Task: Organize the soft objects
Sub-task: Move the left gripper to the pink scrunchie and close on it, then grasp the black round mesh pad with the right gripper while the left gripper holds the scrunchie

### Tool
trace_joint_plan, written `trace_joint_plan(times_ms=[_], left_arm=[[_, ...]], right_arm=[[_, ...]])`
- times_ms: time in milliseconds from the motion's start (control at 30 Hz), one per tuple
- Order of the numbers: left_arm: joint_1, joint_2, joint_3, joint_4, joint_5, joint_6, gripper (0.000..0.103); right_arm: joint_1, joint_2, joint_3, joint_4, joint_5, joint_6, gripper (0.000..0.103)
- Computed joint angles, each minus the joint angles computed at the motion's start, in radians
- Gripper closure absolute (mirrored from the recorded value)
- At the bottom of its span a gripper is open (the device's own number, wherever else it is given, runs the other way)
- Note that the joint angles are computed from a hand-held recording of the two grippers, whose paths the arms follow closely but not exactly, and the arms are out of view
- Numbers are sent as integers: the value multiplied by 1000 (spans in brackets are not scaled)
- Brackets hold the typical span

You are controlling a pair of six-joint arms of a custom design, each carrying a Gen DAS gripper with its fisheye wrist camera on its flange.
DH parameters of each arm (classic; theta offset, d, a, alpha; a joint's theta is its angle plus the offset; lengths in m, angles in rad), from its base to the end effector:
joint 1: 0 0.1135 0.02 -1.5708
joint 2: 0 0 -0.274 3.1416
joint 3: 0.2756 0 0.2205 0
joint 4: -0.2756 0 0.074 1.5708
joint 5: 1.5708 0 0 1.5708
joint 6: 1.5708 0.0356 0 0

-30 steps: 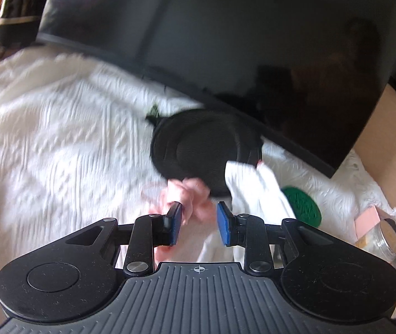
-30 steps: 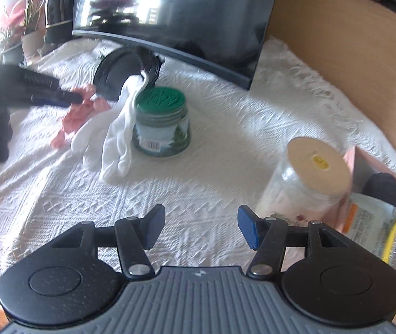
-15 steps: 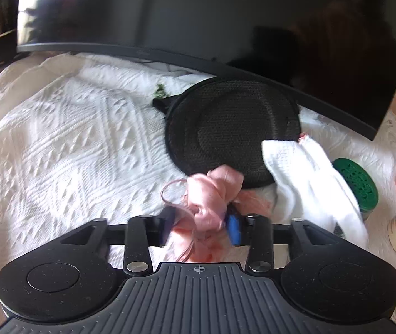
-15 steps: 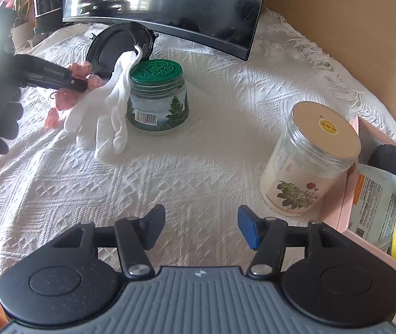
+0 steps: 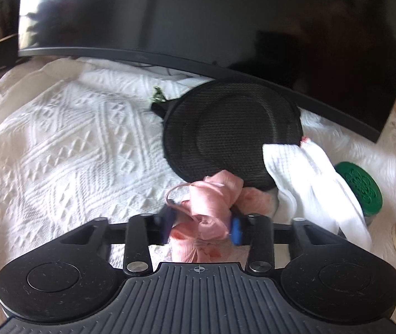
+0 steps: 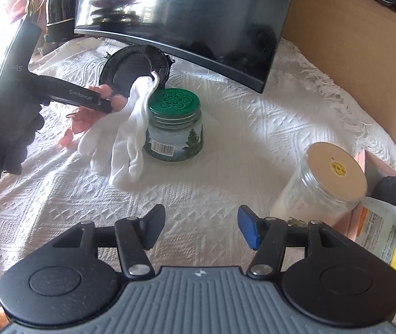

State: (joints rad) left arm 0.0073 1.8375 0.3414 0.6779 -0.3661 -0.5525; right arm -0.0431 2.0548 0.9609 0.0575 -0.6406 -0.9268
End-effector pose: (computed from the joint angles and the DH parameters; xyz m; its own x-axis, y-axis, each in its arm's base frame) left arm 0.2411 0.0145 0.0924 -0.4893 -0.4936 -0.7190 -0.5971 0.7905 -0.1363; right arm 0.3510 0.0062 0.1068 -0.3006 -0.6288 -0.7171 -0.8494 0.5185 -0.0985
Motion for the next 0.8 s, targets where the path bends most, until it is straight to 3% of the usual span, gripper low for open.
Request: trace_joint_plan(times_ms=[67, 500, 567, 600, 800], left_arm=[[6, -5, -9, 6, -4, -28, 77], [14, -4, -11, 15, 0, -70, 76], [17, -4, -23, 37, 3, -72, 79], [16, -9, -28, 34, -4, -88, 86], [-1, -102, -126, 61, -12, -130, 90]], right_arm=[[-12, 4, 8, -4, -1, 9, 45], [-45, 27, 30, -38, -11, 2, 45], [-44, 24, 25, -36, -10, 2, 45], [-43, 22, 23, -35, -9, 2, 45], [-20, -13, 35, -40, -27, -4, 45]])
